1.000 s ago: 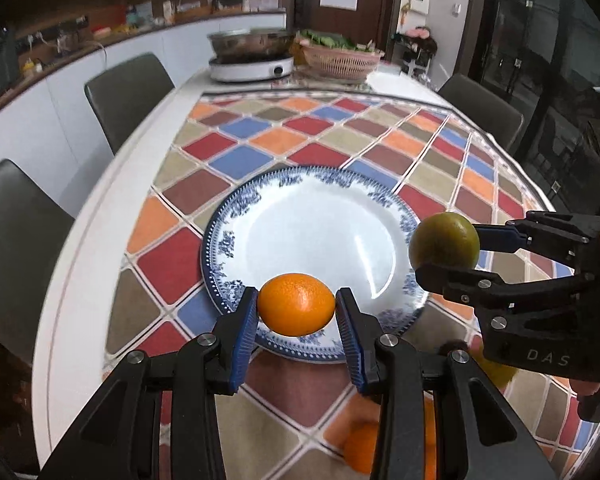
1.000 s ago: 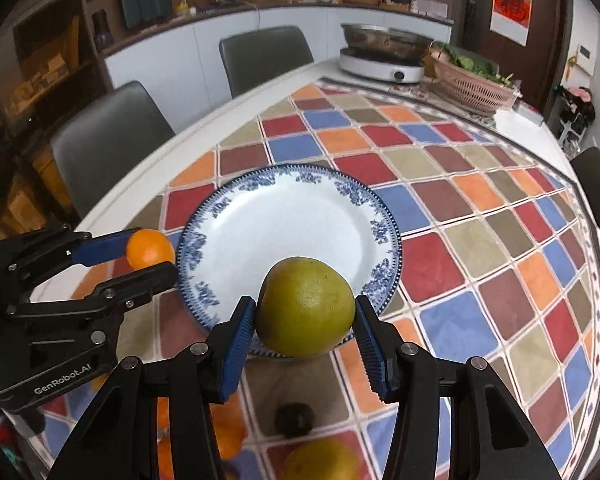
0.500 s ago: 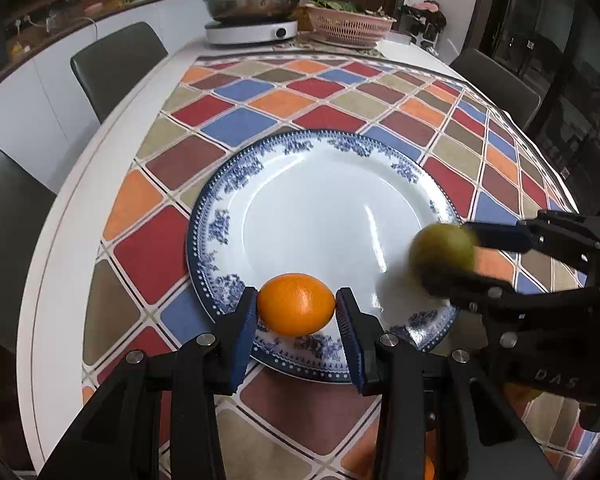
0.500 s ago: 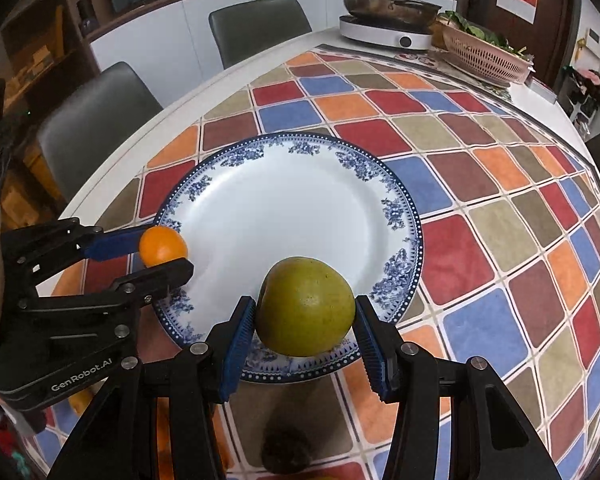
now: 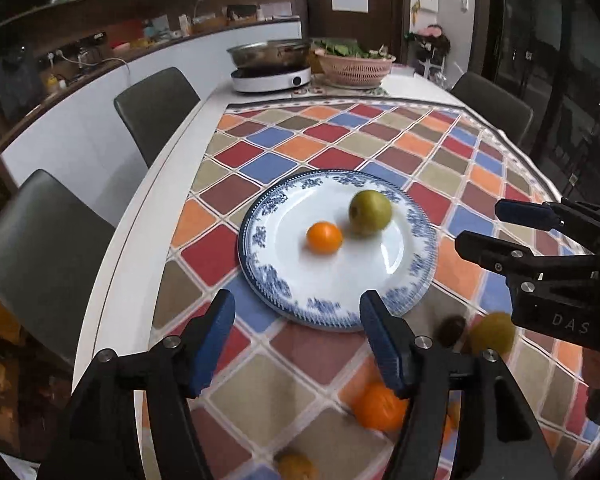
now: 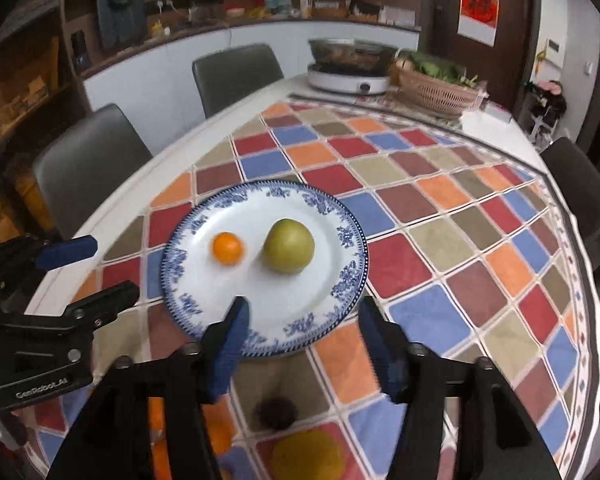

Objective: Organize fruits
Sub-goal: 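Open the left tool dropping the orange while the right tool releases the pomelo onto the plate, then withdraw both open tools from the plate back toward the fruit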

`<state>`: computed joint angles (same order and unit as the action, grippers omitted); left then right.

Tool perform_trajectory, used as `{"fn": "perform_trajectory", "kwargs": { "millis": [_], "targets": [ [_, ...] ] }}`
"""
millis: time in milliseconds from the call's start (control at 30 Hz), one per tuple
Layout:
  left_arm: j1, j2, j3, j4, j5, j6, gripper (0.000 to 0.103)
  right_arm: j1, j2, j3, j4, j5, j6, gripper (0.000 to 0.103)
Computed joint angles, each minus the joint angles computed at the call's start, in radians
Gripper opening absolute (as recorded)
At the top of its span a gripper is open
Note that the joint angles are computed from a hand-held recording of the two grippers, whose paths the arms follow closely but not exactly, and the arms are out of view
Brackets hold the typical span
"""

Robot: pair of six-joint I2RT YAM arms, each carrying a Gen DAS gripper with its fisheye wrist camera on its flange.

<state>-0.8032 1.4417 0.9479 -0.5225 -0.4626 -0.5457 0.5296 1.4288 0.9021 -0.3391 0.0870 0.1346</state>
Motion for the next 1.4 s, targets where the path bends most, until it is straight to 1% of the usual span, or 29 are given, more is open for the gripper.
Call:
{"fn": "perform_trajectory", "kwargs": {
  "millis": [133,233,300,433,533,667,767,900,1133,1300,1400],
  "targets": [
    [-0.116,-0.088,-0.037,-0.086,-0.118,-0.117,0.07,0.071,-0.165,-0.103,0.0,0.053,0.03,0.064],
    [-0.202,-0.131,-0.051,-0.167,-0.195,-0.223,0.077,0.127,-0.253,-0.151,-0.015,0.098,0.066,0.064],
    [-0.263,-0.163,-0.067,-0.215,-0.231,-0.301,0.078,0.173,-0.308,-0.182,-0.028,0.135,0.1,0.071],
    [-0.376,-0.178,-0.072,-0.324,-0.303,-0.454,0.079,0.251,-0.394,-0.235,-0.053,0.193,0.144,0.071],
    [-0.439,-0.183,-0.078,-0.387,-0.326,-0.558,0.08,0.312,-0.444,-0.268,-0.077,0.244,0.179,0.071],
    [-0.509,-0.174,-0.072,-0.464,-0.348,-0.666,0.08,0.378,-0.493,-0.299,-0.112,0.295,0.232,0.071],
    [-0.576,-0.148,-0.062,-0.538,-0.376,-0.76,0.08,0.419,-0.531,-0.323,-0.138,0.328,0.278,0.071],
    [-0.642,-0.104,-0.055,-0.61,-0.399,-0.865,0.081,0.495,-0.561,-0.345,-0.182,0.406,0.323,0.071],
    [-0.739,-0.065,-0.083,-0.661,-0.408,-1.002,0.081,0.579,-0.572,-0.381,-0.22,0.453,0.382,0.071],
    [-0.772,-0.053,-0.12,-0.634,-0.396,-1.035,0.081,0.635,-0.566,-0.407,-0.221,0.484,0.398,0.071],
    [-0.77,-0.043,-0.138,-0.607,-0.384,-1.021,0.081,0.682,-0.558,-0.423,-0.221,0.536,0.433,0.071]
  ]
}}
